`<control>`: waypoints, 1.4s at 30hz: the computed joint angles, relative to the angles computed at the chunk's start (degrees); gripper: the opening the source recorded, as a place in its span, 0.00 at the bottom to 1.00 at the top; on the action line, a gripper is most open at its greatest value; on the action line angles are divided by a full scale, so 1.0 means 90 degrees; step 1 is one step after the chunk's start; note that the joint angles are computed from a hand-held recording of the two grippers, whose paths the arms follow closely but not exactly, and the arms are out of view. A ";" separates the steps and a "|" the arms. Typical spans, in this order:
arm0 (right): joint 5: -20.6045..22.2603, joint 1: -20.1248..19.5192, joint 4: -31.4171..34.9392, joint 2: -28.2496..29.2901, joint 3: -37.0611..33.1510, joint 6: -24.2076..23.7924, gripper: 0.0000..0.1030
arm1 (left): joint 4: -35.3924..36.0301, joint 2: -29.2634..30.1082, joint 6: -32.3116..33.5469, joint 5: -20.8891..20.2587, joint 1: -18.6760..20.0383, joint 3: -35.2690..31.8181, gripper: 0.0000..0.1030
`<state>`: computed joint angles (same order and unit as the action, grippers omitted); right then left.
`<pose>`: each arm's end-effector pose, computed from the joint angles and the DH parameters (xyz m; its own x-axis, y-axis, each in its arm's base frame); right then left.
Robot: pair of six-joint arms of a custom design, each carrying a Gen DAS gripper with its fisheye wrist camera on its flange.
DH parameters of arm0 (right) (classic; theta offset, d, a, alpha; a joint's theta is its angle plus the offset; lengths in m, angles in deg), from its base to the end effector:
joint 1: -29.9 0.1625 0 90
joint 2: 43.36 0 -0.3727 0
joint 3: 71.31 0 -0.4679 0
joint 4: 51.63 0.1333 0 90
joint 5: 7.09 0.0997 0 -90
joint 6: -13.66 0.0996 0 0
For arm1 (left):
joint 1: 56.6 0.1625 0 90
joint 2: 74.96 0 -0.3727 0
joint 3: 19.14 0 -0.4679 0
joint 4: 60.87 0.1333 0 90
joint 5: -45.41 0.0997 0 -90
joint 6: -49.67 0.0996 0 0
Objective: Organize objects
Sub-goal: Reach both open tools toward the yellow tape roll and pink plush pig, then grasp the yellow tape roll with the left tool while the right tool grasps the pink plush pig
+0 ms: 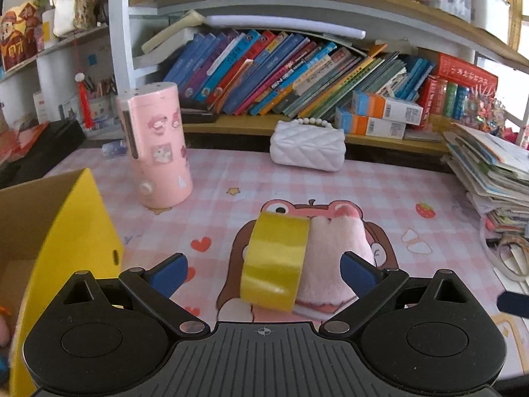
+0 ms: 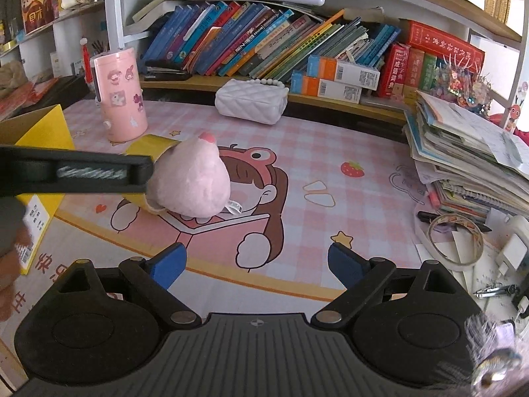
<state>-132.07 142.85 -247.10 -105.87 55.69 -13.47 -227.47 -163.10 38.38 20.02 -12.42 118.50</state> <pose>0.2660 -0.4329 0.0746 -0.6677 -0.2932 0.6842 -0.6729 0.6309 -0.3863 -0.1486 -0.4557 0.1866 -0.7075 -0.1012 -0.6995 0.5098 0.6124 -0.6042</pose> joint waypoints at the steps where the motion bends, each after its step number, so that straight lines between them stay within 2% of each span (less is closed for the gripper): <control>1: 0.0023 -0.0021 0.0006 -0.0010 -0.0006 -0.0014 0.91 | -0.0125 0.0131 0.0099 -0.0025 0.0058 -0.0078 0.96; 6: 0.0072 -0.0112 0.0062 -0.0081 -0.0007 -0.0029 0.91 | -0.0326 0.0558 0.0368 -0.0198 0.0312 -0.0347 0.92; 8: 0.0061 -0.0140 0.0066 -0.0119 0.0018 -0.0009 0.91 | -0.0716 0.0703 0.0622 -0.0307 0.0373 -0.0388 0.92; 10: 0.0040 -0.0166 0.0100 -0.0155 0.0036 0.0033 0.91 | -0.0908 0.0792 0.0767 -0.0409 0.0421 -0.0441 0.87; 12: 0.0034 -0.0193 0.0170 -0.0204 0.0057 0.0081 0.91 | -0.0948 0.0749 0.0870 -0.0664 0.0468 -0.0454 0.69; 14: 0.0010 -0.0192 0.0189 -0.0231 0.0077 0.0111 0.91 | -0.0852 0.0684 0.0961 -0.0799 0.0438 -0.0447 0.57; 15: 0.0012 -0.0192 0.0188 -0.0241 0.0085 0.0116 0.91 | -0.0815 0.0668 0.1060 -0.0806 0.0403 -0.0435 0.41; 16: 0.0015 -0.0189 0.0181 -0.0248 0.0095 0.0117 0.91 | -0.0620 0.0588 0.1140 -0.0858 0.0364 -0.0418 0.37; 18: 0.0041 -0.0176 0.0160 -0.0275 0.0126 0.0128 0.91 | -0.0039 0.0358 0.1044 -0.0926 0.0249 -0.0359 0.37; 22: 0.0089 -0.0143 0.0182 -0.0343 0.0206 0.0185 0.91 | 0.0158 -0.0162 0.1149 -0.1107 -0.0133 0.0024 0.37; 25: 0.0080 -0.0115 0.0207 -0.0388 0.0277 0.0211 0.91 | 0.0524 -0.0681 0.0886 -0.1096 -0.0409 0.0315 0.37; 30: 0.0078 -0.0049 0.0170 -0.0477 0.0399 0.0279 0.91 | 0.1541 -0.1719 -0.0285 -0.0935 -0.0692 0.0708 0.37; 37: 0.0249 0.0061 0.0312 -0.0499 0.0469 0.0229 0.92 | 0.3584 -0.3105 -0.2108 -0.0713 -0.0981 0.1171 0.37; 42: 0.0290 0.0180 0.0319 -0.0314 0.0387 0.0047 0.93 | 0.4666 -0.3856 -0.2963 -0.0500 -0.1261 0.1400 0.37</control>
<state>-129.46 144.47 -244.24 -108.70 59.17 -13.05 -185.47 -197.81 11.72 15.52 -23.77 131.10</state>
